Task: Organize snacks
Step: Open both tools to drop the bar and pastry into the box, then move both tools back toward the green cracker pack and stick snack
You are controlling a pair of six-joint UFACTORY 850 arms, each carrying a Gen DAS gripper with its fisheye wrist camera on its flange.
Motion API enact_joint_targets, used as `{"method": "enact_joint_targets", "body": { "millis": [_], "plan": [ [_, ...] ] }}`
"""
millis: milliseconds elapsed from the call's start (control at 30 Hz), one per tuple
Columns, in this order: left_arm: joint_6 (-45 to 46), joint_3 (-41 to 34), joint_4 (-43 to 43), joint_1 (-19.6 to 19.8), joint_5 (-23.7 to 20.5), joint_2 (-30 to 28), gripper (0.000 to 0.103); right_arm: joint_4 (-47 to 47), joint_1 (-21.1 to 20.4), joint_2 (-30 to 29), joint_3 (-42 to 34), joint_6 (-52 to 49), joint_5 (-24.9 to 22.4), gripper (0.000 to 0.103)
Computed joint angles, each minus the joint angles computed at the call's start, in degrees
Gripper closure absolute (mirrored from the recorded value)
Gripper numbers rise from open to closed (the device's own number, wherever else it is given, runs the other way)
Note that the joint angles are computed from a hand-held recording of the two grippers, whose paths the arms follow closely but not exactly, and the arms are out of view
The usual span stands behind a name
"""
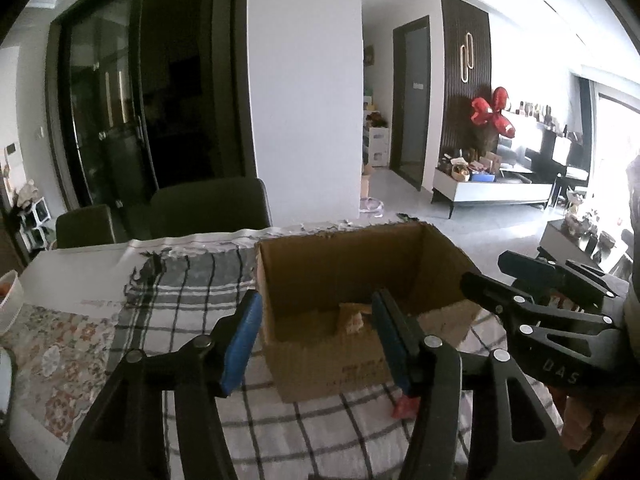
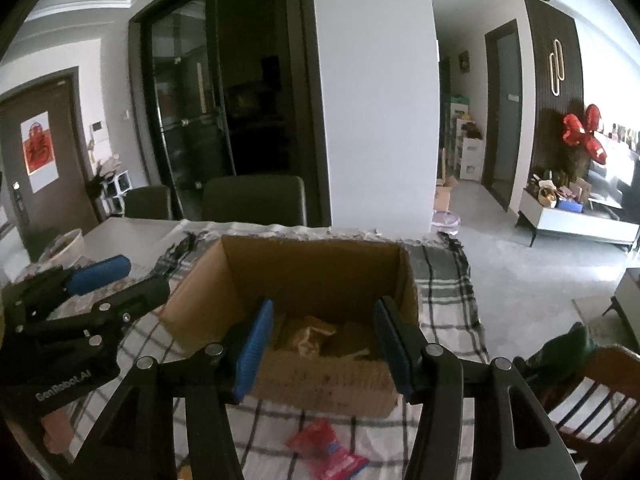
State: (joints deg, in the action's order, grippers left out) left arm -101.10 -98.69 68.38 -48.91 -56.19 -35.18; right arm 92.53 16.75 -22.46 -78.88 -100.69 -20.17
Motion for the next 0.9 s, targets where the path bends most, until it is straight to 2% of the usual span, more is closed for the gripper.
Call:
{"method": "enact_joint_targets", "body": {
  "millis": [533,900],
  "plan": [
    [-5.67,6.14,-1.41,-6.97,-7.93,3.33,0.04,5.12,-1.17,10.0,14.66,-7.81,-5.92,0.049],
    [-9.45,11.6,-7.45,-9.67,-7.68,5.06,0.038,-2.53,-0.26,12.89,21.41,-3.33,-7.56,0.049]
  ]
}}
